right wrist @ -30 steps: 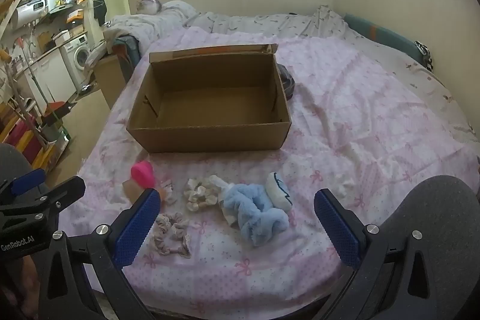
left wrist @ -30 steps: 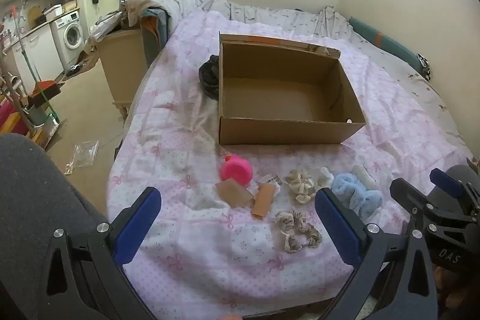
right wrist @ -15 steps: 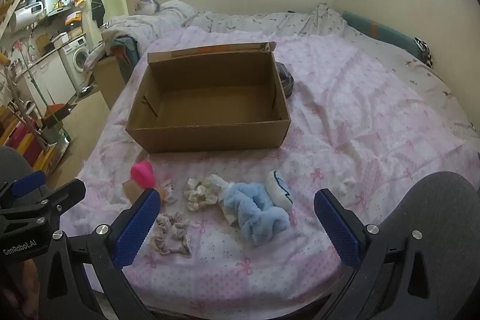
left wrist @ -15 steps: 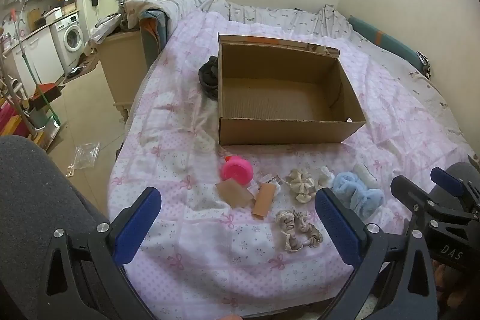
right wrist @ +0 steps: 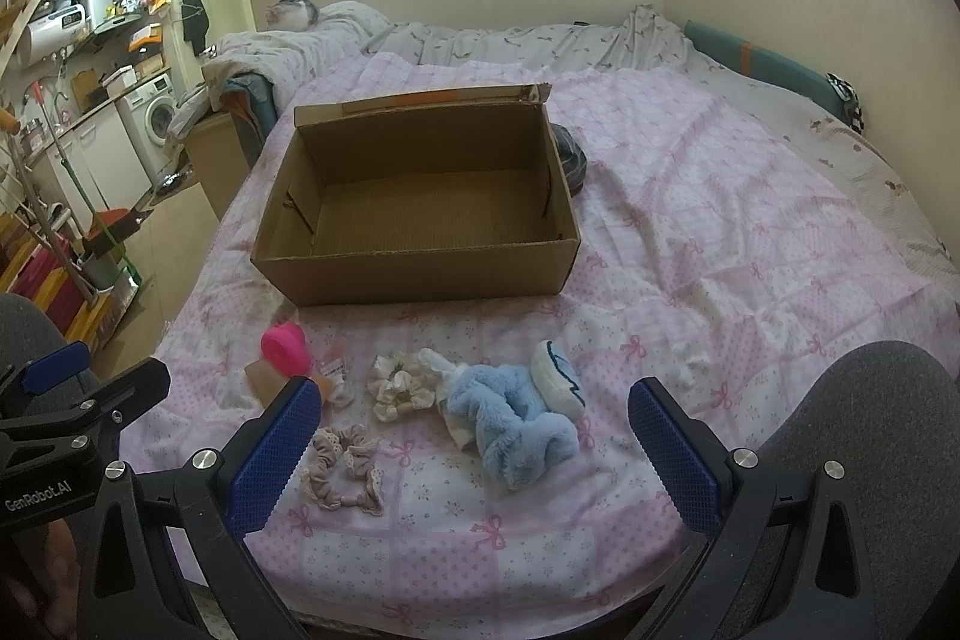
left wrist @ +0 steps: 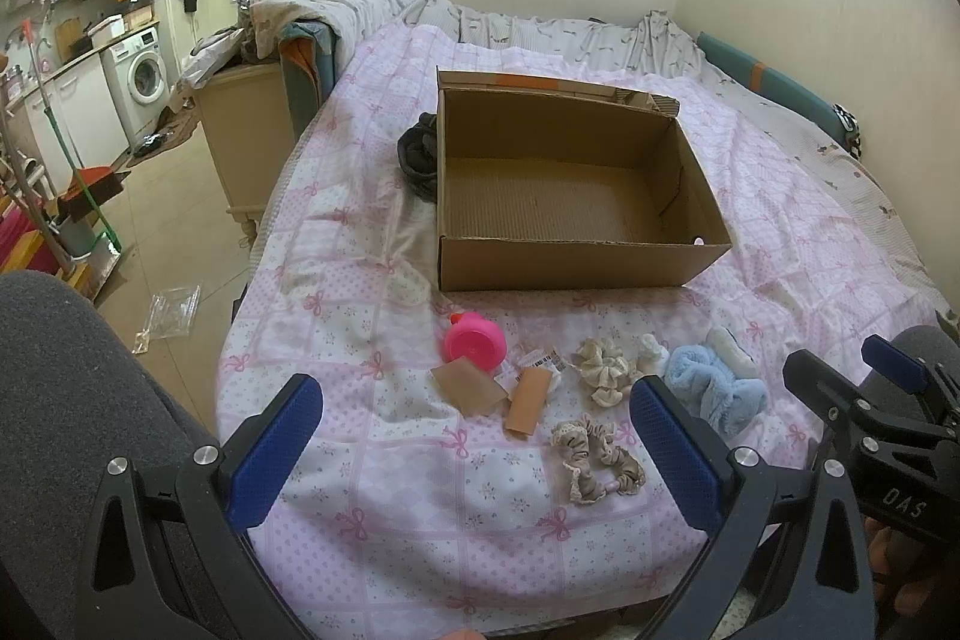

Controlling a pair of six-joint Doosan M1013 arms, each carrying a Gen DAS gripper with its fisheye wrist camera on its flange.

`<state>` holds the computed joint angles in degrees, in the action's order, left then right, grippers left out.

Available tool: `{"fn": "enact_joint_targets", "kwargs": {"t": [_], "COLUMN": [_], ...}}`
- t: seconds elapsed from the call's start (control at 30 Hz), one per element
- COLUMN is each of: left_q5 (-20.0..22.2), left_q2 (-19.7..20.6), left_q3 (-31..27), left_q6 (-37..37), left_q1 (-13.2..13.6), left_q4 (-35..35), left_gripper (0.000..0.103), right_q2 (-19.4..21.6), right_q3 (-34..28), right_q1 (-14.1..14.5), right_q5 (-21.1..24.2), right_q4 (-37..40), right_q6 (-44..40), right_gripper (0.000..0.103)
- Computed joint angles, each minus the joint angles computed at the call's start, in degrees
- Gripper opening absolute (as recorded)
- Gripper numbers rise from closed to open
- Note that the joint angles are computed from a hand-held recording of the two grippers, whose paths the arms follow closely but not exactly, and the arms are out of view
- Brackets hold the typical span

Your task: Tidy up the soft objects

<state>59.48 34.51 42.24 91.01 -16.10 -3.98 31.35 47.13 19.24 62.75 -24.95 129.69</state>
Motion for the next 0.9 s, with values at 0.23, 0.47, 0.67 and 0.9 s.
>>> {"fn": "enact_joint_targets", "kwargs": {"t": [0.23,0.47,0.67,0.9], "left_q5": [-0.02,0.24,0.4,0.33], "left_q2": [0.0,0.16,0.29,0.23], "left_q3": [-0.01,-0.32,-0.59,-0.47], "left_q6": [0.08,-0.04,0.14,0.11], "left_q1": [0.0,0.05,0.16,0.1], "left_q4": [-0.05,0.11,0.06,0.11], "left_gripper": [0.102,0.102,0.102,0.102], "right_q2": [0.01,-0.01,0.01,-0.21], "right_q3": [-0.15,-0.15,-0.2,0.22], "right_q1": [-0.09,-0.14,-0.14,-0.18], "right_q5": [0.16,0.11,0.13,-0.12], "right_q4": [0.26,0.35,0.37,0.41], "right_q6": [-0.29,-0.19,-0.22,0.04], "right_gripper": [0.103,0.103,0.103,0.103]}}
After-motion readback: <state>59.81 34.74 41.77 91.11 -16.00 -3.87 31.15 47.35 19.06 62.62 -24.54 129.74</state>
